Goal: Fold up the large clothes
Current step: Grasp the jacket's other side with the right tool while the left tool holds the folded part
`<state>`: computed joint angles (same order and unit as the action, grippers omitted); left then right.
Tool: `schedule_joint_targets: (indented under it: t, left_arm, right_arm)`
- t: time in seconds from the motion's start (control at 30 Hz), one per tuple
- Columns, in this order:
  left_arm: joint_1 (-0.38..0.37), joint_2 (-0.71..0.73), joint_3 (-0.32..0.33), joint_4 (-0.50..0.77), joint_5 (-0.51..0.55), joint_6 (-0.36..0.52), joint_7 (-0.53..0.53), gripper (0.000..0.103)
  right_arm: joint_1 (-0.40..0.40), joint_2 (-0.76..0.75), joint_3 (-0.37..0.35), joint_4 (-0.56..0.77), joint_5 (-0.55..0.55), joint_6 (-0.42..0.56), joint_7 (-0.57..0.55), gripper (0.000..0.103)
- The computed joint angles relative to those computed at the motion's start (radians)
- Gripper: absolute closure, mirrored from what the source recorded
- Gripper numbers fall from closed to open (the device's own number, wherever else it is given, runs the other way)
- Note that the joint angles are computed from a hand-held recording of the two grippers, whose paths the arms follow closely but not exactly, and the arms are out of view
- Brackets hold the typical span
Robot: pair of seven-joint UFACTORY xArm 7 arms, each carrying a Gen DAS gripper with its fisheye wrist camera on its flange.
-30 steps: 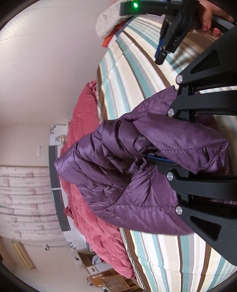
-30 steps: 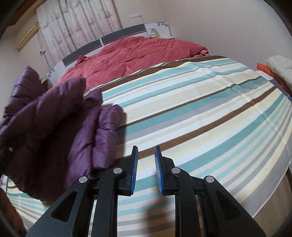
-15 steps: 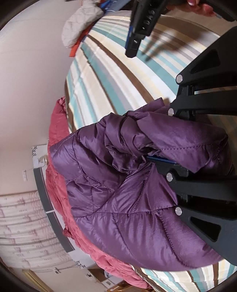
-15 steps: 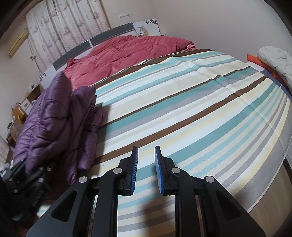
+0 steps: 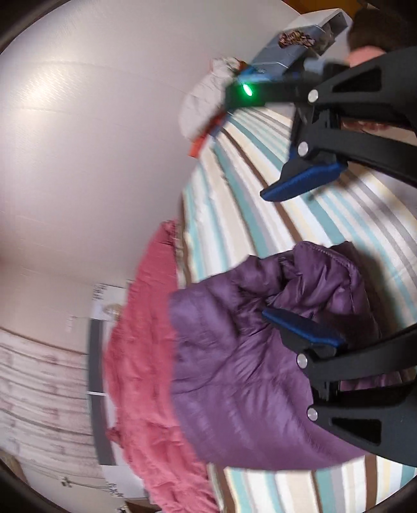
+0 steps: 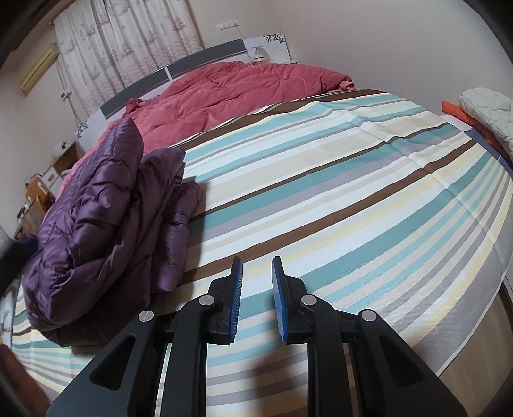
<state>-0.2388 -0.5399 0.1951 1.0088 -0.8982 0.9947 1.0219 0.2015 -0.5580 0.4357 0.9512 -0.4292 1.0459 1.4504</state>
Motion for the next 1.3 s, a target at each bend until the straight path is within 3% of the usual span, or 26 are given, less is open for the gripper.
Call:
schedule_joint_targets:
  t: [0.17, 0.33, 0.47, 0.6, 0.77, 0.93, 1.03, 1.3]
  left_arm:
    - [0.064, 0.046, 0.007, 0.039, 0.029, -0.113, -0.065, 0.033]
    - [0.155, 0.194, -0.014, 0.107, 0.158, -0.260, -0.189, 0.034]
    - [0.180, 0.282, -0.015, 0.144, 0.197, -0.233, -0.175, 0.033]
    - [0.179, 0.288, -0.059, 0.125, 0.208, -0.243, -0.129, 0.034]
    - [0.174, 0.275, -0.084, 0.113, 0.219, -0.248, -0.124, 0.038]
    - [0.174, 0.265, -0.089, 0.107, 0.254, -0.250, -0.163, 0.039]
    - [0.178, 0.265, -0.103, 0.115, 0.306, -0.241, -0.219, 0.039]
    - [0.154, 0.272, -0.127, 0.111, 0.372, -0.271, -0.266, 0.038]
  right_arm:
    - [0.003, 0.017, 0.009, 0.026, -0.009, -0.003, -0.003, 0.084]
    - [0.007, 0.046, 0.014, 0.076, -0.038, -0.051, -0.020, 0.084]
    - [0.006, 0.130, 0.014, 0.169, -0.075, -0.122, -0.073, 0.084]
    - [0.020, 0.267, 0.017, 0.314, -0.144, -0.128, -0.126, 0.084]
    - [0.063, 0.502, 0.010, 0.561, -0.270, -0.056, -0.208, 0.084]
    - [0.119, 0.695, -0.055, 0.757, -0.304, 0.039, -0.296, 0.084]
    - [0.141, 0.715, -0.103, 0.757, -0.294, 0.079, -0.307, 0.084]
    - [0.187, 0.603, -0.228, 0.508, -0.267, -0.059, -0.208, 0.084]
